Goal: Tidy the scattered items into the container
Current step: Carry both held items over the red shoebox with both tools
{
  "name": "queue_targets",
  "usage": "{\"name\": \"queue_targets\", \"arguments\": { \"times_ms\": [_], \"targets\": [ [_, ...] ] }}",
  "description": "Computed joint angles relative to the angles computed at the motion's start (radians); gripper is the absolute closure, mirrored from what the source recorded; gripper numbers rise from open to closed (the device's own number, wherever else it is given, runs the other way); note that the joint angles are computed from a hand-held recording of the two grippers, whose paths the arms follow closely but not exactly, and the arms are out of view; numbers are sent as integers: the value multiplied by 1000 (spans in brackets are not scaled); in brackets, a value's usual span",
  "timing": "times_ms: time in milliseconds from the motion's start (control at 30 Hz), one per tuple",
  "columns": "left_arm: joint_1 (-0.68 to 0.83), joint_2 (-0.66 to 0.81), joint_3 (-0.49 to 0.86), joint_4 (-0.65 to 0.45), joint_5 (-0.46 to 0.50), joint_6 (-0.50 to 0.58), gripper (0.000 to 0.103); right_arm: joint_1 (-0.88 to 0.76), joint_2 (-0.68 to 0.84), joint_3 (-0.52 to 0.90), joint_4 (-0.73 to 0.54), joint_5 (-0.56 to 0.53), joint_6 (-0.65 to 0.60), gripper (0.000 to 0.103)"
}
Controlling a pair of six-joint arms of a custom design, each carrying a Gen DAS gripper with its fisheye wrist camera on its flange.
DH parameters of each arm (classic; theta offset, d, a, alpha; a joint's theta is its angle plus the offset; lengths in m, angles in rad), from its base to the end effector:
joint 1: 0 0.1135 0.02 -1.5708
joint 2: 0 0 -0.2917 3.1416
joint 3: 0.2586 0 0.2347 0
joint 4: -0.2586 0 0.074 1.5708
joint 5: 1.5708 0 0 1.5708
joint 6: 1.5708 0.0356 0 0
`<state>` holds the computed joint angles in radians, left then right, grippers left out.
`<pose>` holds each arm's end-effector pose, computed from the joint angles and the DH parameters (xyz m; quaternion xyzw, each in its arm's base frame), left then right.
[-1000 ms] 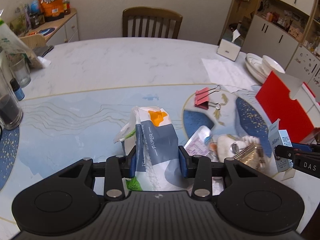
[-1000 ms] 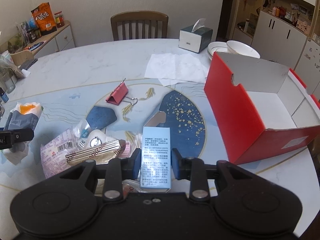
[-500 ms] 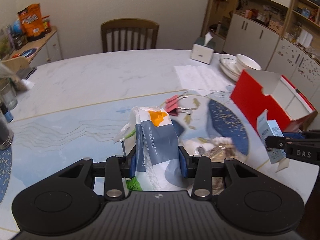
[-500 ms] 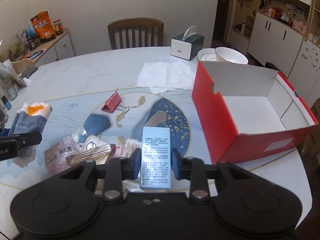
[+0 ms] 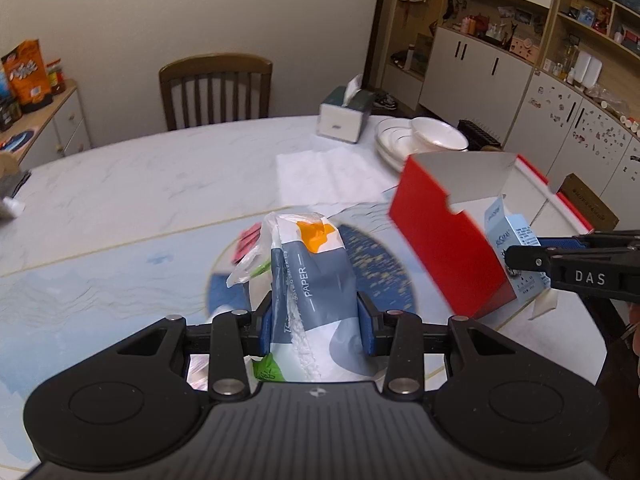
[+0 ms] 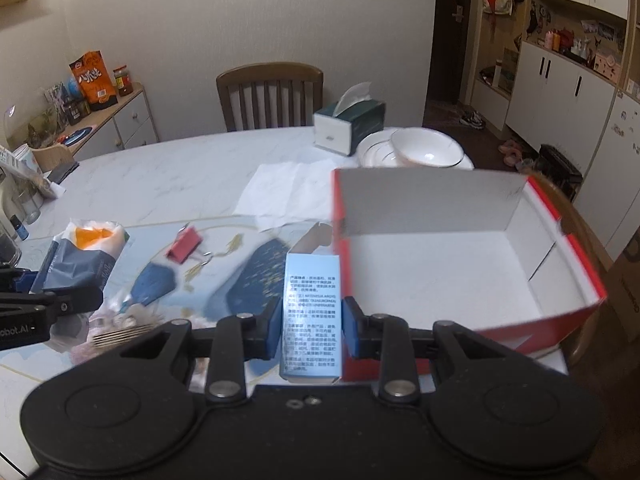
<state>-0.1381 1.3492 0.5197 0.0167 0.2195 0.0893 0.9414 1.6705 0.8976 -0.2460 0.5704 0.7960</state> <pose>0.2249 -0.0391 0.1923 0.1450 0.9129 -0.1107 0.3652 0.1968 0.2376 0.1998 0.0094 0.9264 0.0248 0.3755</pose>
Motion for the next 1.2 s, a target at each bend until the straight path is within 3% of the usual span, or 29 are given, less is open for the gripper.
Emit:
{"name": "queue_targets", "arguments": {
  "times_ms": [300,533,833,1200],
  "targets": [
    [-327,124,137,47,-192,-173,64,-214,-171,-178,121,-82,-213,73],
    [-491,282,304,54,-285,-203,64,-395,-230,-260,205,-173,-349,73],
    [-586,484,512,15,-310,-196,64,-587,-205,-310,313,-276,-499,73],
    [-629,734,763,-60,-300,-131,64,-731,-60,-323,457,-379,-619,73]
  ]
}}
